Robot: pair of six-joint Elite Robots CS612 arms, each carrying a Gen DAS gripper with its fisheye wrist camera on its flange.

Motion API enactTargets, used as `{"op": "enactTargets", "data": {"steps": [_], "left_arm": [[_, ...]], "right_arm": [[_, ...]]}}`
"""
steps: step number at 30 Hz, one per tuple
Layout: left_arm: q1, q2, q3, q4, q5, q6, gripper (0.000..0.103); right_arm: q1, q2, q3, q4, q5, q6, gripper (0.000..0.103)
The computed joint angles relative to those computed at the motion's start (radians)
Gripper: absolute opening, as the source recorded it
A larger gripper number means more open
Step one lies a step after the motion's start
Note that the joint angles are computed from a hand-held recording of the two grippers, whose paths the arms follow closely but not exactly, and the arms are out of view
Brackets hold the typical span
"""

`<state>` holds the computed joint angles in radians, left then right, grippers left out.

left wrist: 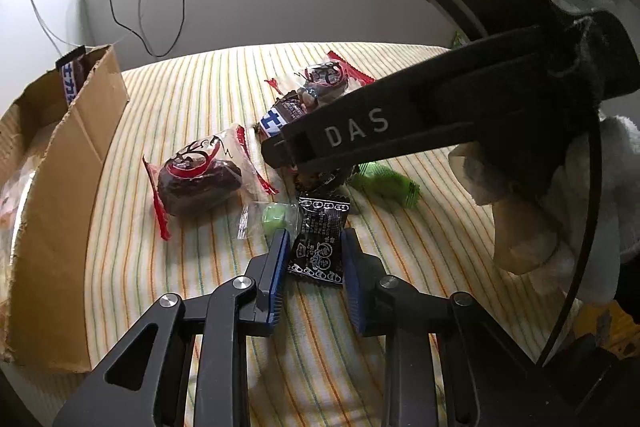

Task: Organize snacks
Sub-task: 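Grasp the Snickers bar with right gripper while left grasps the black candy packet, then carry the Snickers bar and black packet into the box and open both grippers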

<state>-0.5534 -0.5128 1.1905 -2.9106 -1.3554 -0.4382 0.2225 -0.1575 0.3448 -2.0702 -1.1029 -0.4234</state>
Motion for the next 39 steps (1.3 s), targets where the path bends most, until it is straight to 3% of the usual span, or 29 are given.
{"op": "enactTargets", "data": {"steps": [4, 13, 19, 28, 39], "left_arm": [[0.001, -0.002, 0.007, -0.015, -0.005, -0.021, 0.023], [0.001, -0.008, 0.022, -0.051, -0.017, -0.041, 0.023], [-0.004, -0.051, 0.09, -0.119, 0.022, -0.045, 0.023], [-0.002, -0.101, 0.169, -0.202, 0.09, -0.06, 0.023], [0.015, -0.145, 0.232, -0.257, 0.188, -0.082, 0.023]], "right_arm": [[-0.007, -0.032, 0.065, -0.05, 0.018, 0.009, 0.025], [-0.024, -0.122, 0.242, -0.183, 0.018, 0.015, 0.023], [-0.036, -0.181, 0.342, -0.28, 0.037, 0.014, 0.023], [-0.033, -0.22, 0.39, -0.349, 0.068, 0.018, 0.023], [-0.002, -0.203, 0.339, -0.371, 0.09, 0.013, 0.023]]}}
